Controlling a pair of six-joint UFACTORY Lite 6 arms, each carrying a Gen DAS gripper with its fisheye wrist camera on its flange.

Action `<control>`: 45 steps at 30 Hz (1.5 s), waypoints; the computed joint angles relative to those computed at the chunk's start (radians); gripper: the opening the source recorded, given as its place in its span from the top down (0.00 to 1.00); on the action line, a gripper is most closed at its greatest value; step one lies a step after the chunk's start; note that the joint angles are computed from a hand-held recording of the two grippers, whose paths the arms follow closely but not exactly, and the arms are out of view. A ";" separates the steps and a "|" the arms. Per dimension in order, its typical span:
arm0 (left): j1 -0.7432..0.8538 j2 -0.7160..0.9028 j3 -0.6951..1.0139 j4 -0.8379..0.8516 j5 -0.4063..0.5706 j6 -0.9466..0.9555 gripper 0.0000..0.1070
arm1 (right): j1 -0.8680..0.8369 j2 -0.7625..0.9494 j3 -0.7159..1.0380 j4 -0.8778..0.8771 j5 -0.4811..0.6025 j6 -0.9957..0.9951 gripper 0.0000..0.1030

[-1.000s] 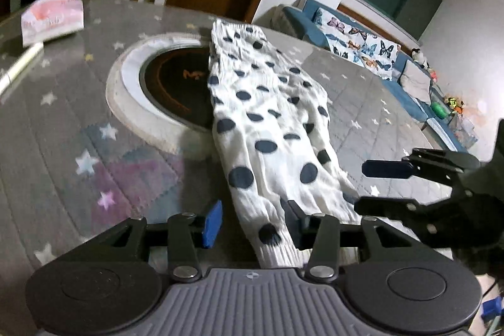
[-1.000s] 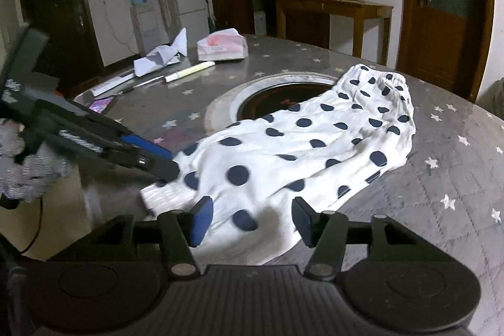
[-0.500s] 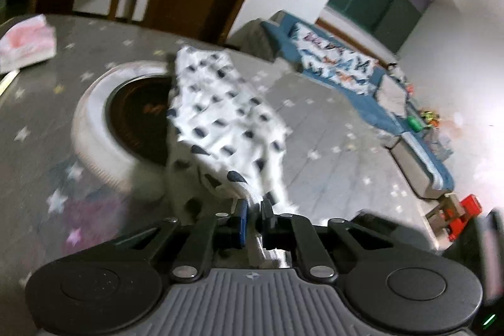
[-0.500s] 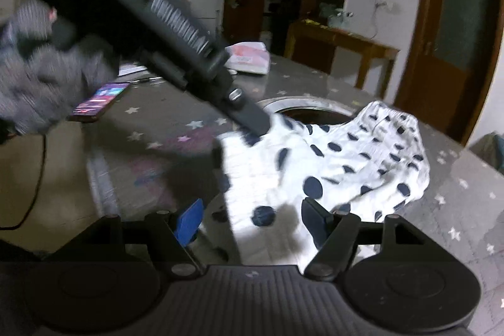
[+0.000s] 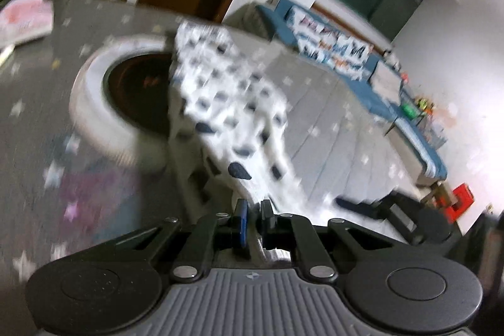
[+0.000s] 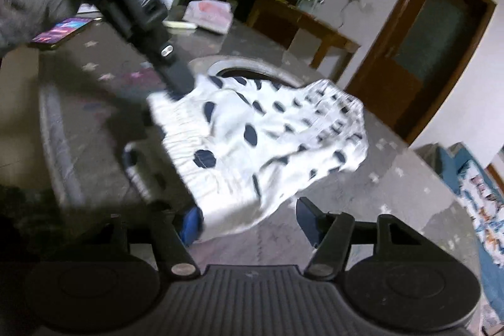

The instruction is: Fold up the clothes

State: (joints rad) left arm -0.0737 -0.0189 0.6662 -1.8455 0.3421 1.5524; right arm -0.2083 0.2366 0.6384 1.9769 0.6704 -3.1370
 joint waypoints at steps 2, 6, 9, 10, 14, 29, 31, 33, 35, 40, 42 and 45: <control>0.011 -0.009 -0.024 0.034 -0.009 -0.011 0.91 | -0.035 0.017 0.046 -0.181 -0.001 0.155 0.39; 0.018 -0.056 -0.066 0.071 -0.034 0.000 0.89 | -0.108 0.050 0.183 -0.561 0.074 0.525 0.38; -0.008 -0.115 -0.071 0.014 -0.063 0.083 0.89 | -0.130 0.080 0.287 -0.683 0.152 0.724 0.38; -0.019 -0.109 -0.055 -0.039 -0.063 0.139 0.89 | -0.126 0.095 0.318 -0.683 0.165 0.765 0.38; -0.051 0.017 0.055 -0.317 -0.031 0.423 0.89 | -0.095 0.182 0.448 -0.630 0.187 0.878 0.39; -0.041 0.440 0.260 -0.469 0.103 0.640 0.89 | 0.086 0.600 0.999 -0.566 -0.010 1.231 0.40; -0.026 0.448 0.257 -0.441 0.135 0.627 0.89 | 0.112 0.643 1.057 -0.583 -0.034 1.280 0.40; -0.005 0.457 0.264 -0.385 0.164 0.577 0.87 | 0.144 0.682 1.094 -0.584 -0.075 1.294 0.39; 0.015 0.466 0.271 -0.332 0.190 0.531 0.84 | 0.168 0.717 1.128 -0.601 -0.106 1.314 0.39; 0.036 0.474 0.298 -0.210 0.215 0.415 0.71 | 0.207 0.792 1.208 -0.694 -0.161 1.445 0.39; 0.029 0.473 0.302 -0.202 0.214 0.408 0.65 | 0.208 0.795 1.205 -0.682 -0.168 1.438 0.39; 0.018 0.473 0.307 -0.200 0.211 0.409 0.60 | 0.211 0.790 1.195 -0.674 -0.178 1.429 0.37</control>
